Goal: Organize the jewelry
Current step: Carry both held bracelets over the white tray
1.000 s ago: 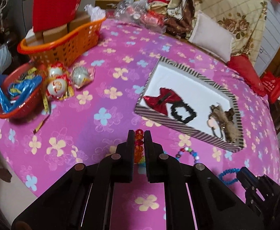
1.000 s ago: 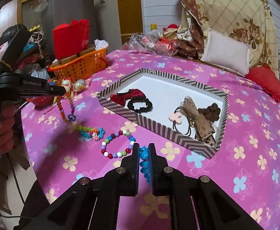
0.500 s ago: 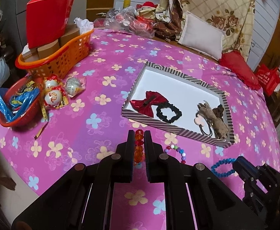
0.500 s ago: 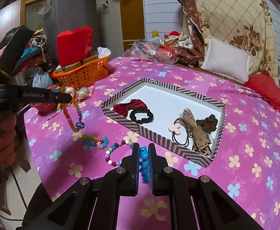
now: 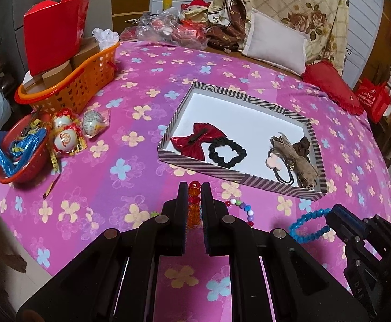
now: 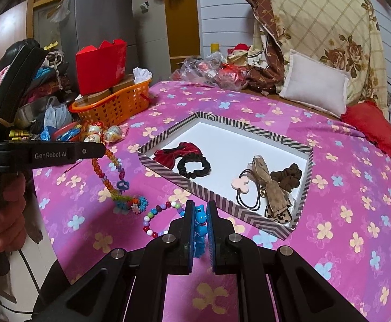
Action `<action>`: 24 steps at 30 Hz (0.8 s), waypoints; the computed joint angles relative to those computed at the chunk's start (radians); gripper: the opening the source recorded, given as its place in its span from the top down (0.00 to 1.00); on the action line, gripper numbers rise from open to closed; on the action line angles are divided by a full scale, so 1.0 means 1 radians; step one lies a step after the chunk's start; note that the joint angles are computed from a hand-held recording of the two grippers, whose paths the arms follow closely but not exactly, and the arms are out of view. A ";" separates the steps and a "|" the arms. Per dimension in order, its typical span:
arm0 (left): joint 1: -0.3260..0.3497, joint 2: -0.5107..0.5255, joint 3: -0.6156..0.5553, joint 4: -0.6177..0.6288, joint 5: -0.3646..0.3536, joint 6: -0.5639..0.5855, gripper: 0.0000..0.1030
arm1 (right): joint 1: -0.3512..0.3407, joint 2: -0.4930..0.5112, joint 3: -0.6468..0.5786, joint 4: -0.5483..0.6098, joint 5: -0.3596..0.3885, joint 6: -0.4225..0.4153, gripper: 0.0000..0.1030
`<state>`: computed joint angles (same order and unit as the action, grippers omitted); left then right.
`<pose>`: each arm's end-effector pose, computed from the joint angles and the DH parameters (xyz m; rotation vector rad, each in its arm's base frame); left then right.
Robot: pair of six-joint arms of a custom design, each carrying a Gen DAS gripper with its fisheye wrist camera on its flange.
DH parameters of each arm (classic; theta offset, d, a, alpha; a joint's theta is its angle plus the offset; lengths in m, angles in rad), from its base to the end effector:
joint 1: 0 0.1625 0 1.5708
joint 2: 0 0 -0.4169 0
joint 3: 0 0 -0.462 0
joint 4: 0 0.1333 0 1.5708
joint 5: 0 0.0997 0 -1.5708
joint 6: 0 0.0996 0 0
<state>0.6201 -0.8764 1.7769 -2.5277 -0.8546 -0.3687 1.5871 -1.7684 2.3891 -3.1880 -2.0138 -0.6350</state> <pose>-0.4197 -0.5438 0.0514 0.7017 2.4361 -0.6379 0.0975 -0.4222 0.3374 0.4579 -2.2160 1.0099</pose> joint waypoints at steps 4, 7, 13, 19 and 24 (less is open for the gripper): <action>-0.001 0.011 -0.009 0.004 0.004 0.003 0.92 | 0.004 0.011 -0.016 0.002 -0.001 -0.002 0.92; 0.000 0.019 -0.017 0.009 0.006 0.004 0.92 | 0.005 0.017 -0.026 0.003 0.001 -0.004 0.92; -0.001 0.026 -0.020 0.015 0.006 0.000 0.92 | 0.007 0.022 -0.034 0.007 -0.001 -0.003 0.92; -0.005 0.030 -0.028 0.021 0.007 0.007 0.92 | 0.009 0.028 -0.043 0.008 -0.003 -0.008 0.92; -0.008 0.042 -0.049 0.032 0.012 0.021 0.92 | 0.013 0.040 -0.072 0.023 -0.006 -0.007 0.92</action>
